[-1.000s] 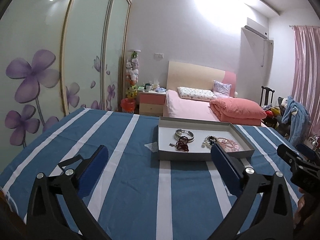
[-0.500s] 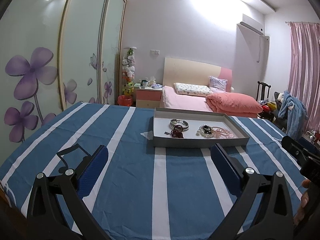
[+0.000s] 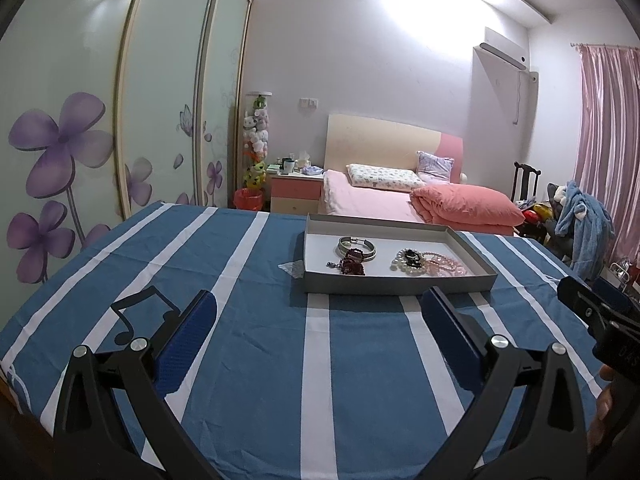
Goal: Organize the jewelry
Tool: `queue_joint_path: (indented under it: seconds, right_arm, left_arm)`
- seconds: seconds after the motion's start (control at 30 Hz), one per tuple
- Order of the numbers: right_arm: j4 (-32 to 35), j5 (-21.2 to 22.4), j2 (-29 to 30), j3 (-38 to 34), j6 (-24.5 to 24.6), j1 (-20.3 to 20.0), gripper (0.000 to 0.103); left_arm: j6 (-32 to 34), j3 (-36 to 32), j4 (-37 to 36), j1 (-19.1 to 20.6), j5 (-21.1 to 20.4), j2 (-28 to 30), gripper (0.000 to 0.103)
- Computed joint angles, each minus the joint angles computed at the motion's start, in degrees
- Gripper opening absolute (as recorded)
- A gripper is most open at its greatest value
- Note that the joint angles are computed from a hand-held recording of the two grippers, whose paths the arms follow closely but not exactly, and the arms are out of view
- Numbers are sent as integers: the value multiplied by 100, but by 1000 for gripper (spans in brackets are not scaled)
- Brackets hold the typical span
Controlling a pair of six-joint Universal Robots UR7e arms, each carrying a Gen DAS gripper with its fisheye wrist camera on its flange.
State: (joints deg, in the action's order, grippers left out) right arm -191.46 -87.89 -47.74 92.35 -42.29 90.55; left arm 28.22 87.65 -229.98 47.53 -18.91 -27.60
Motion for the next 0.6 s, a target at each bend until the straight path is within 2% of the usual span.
queue_joint_path:
  seconds: [0.6]
  right_arm:
    - [69,-26,54,-59,6,9,99]
  left_arm:
    - [-60,-16,56,-17,28,25,101]
